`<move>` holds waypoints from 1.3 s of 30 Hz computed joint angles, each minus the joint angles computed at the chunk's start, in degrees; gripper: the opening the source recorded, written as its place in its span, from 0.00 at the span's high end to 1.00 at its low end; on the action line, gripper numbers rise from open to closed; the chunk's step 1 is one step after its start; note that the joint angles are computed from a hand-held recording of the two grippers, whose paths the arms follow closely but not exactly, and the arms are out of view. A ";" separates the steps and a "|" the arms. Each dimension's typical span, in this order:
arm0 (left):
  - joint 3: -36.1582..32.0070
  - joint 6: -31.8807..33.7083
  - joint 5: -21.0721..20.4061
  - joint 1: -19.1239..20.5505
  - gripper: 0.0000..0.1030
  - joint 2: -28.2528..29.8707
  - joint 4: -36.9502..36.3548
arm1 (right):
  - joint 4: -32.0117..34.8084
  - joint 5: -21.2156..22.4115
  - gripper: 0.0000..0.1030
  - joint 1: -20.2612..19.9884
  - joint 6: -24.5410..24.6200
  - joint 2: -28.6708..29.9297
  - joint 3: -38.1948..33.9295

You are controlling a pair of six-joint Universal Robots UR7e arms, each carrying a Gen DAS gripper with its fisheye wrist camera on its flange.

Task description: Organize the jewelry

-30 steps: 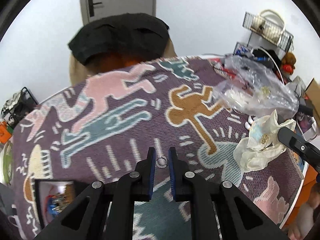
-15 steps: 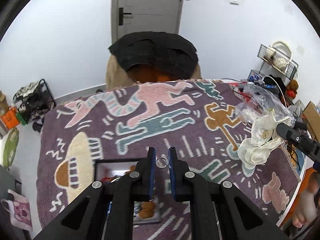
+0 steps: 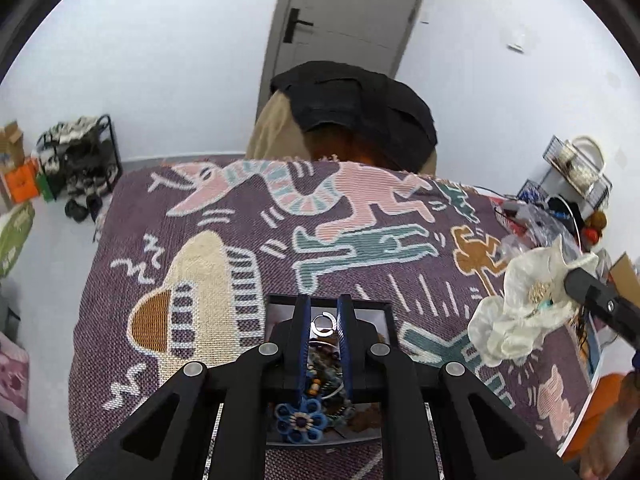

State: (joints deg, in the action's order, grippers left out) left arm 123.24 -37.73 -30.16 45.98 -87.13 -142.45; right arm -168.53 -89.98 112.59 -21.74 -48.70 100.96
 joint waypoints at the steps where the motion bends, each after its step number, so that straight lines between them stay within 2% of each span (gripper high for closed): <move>1: 0.10 0.16 -1.14 0.67 0.86 -0.39 -0.53 | 0.22 -0.29 0.97 0.50 -0.14 0.58 -0.41; 5: 1.36 2.00 -4.80 2.17 0.85 -2.40 -3.31 | 0.86 -1.42 0.97 2.31 -0.79 2.44 -1.87; 13: 5.79 -1.74 -2.46 0.60 0.84 -10.13 1.09 | 2.36 -2.80 0.97 5.47 -1.14 6.48 -5.38; 15: 6.74 -3.36 -1.12 -0.15 0.63 -12.13 2.92 | 2.88 -3.07 0.97 6.03 -1.15 7.40 -6.22; 16: 7.57 -4.05 -0.08 -0.75 0.37 -13.23 2.94 | 3.04 -3.25 0.97 6.35 -1.17 7.88 -6.57; 17: 8.63 -4.51 1.11 -1.51 0.17 -14.41 2.30 | 3.22 -3.44 0.97 6.64 -1.24 8.35 -6.92; 19: 9.97 -5.03 2.68 -2.71 0.11 -16.34 1.90 | 3.55 -3.89 0.97 7.20 -1.37 9.24 -7.49; 23: 10.75 -9.04 5.12 -4.61 0.11 -19.41 7.88 | 5.06 -5.91 0.97 7.94 -1.14 11.06 -8.96; 25: 11.43 -10.56 6.29 -5.64 0.11 -20.75 10.04 | 8.26 -7.65 0.92 8.20 -1.01 11.82 -10.18; 26: 11.92 -11.42 7.01 -6.28 0.10 -21.53 10.99 | 10.06 -8.14 0.77 8.11 -0.64 12.03 -10.69; 27: 12.28 -12.06 7.49 -6.75 0.10 -22.12 11.63 | 10.64 -8.39 0.52 8.05 -0.31 12.10 -10.76; 29: 12.92 -13.42 8.31 -7.67 0.03 -23.20 12.76 | 8.16 -8.39 0.34 7.87 -0.62 11.72 -9.35; 31: 13.62 -13.69 9.12 -8.38 0.00 -23.95 12.41 | 7.49 -8.79 0.34 7.74 -0.97 11.20 -8.59; 39: 14.64 -15.95 12.05 -11.11 0.00 -25.12 13.30 | 6.69 -8.41 0.34 6.26 0.80 7.72 -5.75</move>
